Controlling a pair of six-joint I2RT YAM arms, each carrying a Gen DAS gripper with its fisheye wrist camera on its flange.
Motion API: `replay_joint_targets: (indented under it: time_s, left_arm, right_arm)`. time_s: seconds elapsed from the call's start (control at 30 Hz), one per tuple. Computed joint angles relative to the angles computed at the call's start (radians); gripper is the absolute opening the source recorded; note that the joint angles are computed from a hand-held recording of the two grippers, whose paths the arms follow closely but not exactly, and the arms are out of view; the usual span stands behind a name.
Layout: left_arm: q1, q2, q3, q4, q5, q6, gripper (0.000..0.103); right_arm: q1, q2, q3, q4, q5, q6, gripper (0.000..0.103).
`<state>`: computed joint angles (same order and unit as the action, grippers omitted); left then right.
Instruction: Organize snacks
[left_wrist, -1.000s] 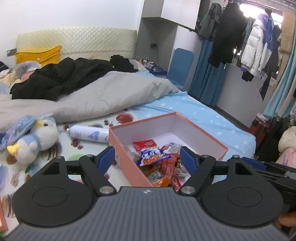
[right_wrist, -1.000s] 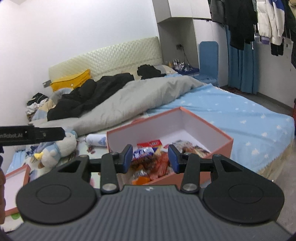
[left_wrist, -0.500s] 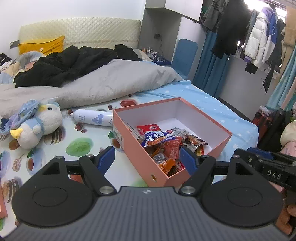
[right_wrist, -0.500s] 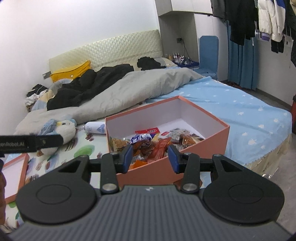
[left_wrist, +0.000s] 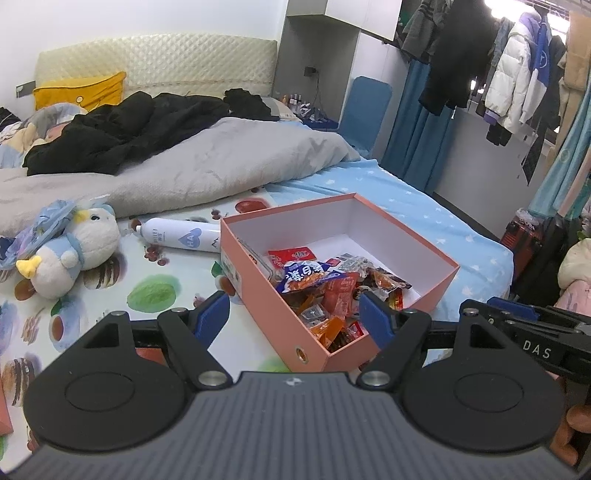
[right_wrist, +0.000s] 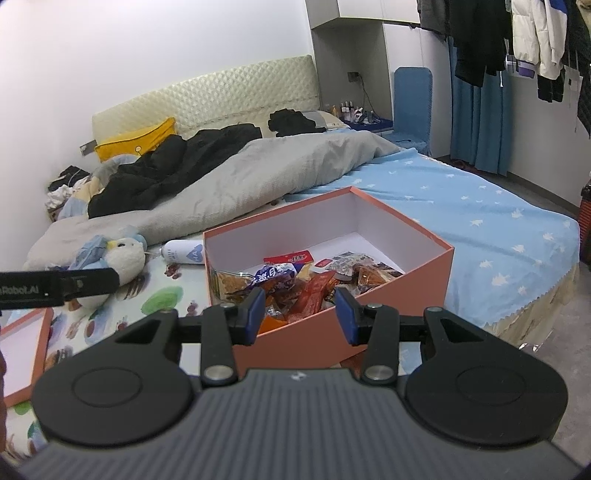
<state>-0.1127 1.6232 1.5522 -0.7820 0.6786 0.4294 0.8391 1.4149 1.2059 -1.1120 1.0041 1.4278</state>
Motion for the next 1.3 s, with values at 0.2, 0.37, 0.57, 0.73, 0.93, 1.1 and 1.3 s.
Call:
replay_joint_targets:
  time_s: [0.2,0.37,0.57,0.73,0.93,1.1,1.3]
  left_arm:
    - [-0.01,0.001,0.009,0.003,0.001,-0.002,0.081]
    - [-0.015,0.013,0.025,-0.01,-0.003,-0.003,0.096]
    - [-0.017,0.022,0.037,-0.023,0.0,-0.01,0.103]
    - [-0.026,0.016,0.033,-0.011,-0.028,0.003,0.103]
    - [-0.024,0.019,0.043,-0.027,-0.051,-0.004,0.103]
    - [-0.022,0.029,0.062,-0.049,-0.062,-0.013,0.103]
    - [-0.021,0.021,0.059,-0.037,-0.069,-0.016,0.103]
  right_arm:
    - [0.001,-0.001,0.002,-0.011,0.004,0.008,0.045]
    - [-0.002,-0.009,-0.008,-0.008,0.008,0.019,0.087]
    - [-0.01,-0.023,-0.015,-0.019,0.011,0.027,0.103]
    - [-0.011,-0.031,-0.018,-0.024,0.006,0.032,0.103]
    - [-0.007,-0.037,-0.009,-0.024,0.013,0.018,0.103]
    - [-0.003,-0.032,-0.001,-0.028,0.017,0.017,0.103]
    - [-0.002,-0.032,0.003,-0.029,0.015,0.013,0.103]
